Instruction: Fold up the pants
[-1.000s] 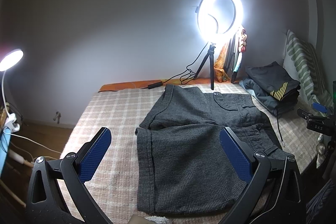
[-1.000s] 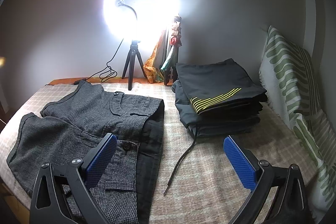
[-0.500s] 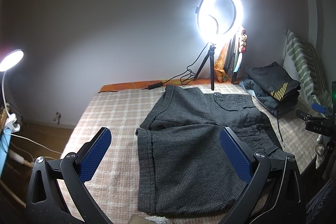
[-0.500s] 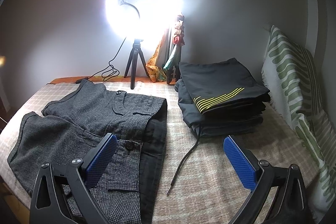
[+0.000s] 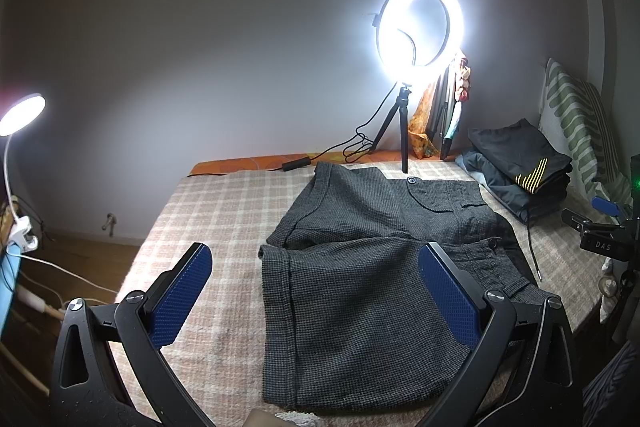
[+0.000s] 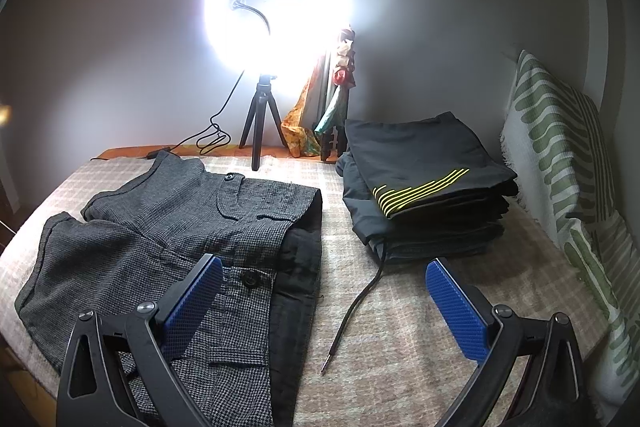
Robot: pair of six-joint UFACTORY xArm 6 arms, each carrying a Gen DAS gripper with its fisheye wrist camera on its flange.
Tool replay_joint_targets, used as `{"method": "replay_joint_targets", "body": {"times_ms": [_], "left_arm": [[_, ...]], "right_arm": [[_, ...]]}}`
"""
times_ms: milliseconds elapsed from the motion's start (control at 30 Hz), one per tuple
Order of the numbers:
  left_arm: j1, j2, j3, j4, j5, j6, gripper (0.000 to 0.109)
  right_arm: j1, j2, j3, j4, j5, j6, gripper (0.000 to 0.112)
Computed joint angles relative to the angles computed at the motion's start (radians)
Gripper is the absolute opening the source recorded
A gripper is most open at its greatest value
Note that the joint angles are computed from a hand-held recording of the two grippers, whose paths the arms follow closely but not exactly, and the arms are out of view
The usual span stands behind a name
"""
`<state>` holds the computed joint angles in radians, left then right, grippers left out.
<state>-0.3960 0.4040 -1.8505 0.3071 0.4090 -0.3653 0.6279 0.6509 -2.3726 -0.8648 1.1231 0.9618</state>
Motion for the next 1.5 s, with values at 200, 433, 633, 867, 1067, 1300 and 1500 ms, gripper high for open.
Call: {"method": "replay_joint_targets", "body": {"times_ms": [200, 433, 633, 867, 1067, 1300, 1500], "left_arm": [[0.000, -0.002, 0.004, 0.000, -0.002, -0.001, 0.103], [0.001, -0.002, 0.002, 0.000, -0.001, 0.001, 0.103], [0.001, 0.000, 0.000, -0.001, -0.002, 0.002, 0.103], [0.002, 0.000, -0.001, -0.003, -0.001, 0.005, 0.103], [0.002, 0.000, 0.000, -0.001, -0.002, 0.004, 0.103], [0.004, -0.001, -0.003, -0.007, 0.001, 0.012, 0.103], [0.005, 0.000, -0.005, -0.010, 0.002, 0.016, 0.102]], "right_arm": [[0.001, 0.007, -0.013, 0.001, 0.003, -0.004, 0.103], [0.003, 0.020, -0.033, 0.006, 0.007, -0.011, 0.103], [0.002, 0.026, -0.042, 0.008, 0.008, -0.015, 0.103], [0.003, 0.038, -0.059, 0.012, 0.011, -0.022, 0.103], [0.004, 0.049, -0.074, 0.017, 0.011, -0.034, 0.103], [0.004, 0.046, -0.068, 0.015, 0.010, -0.031, 0.103], [0.004, 0.050, -0.073, 0.016, 0.011, -0.031, 0.103]]}}
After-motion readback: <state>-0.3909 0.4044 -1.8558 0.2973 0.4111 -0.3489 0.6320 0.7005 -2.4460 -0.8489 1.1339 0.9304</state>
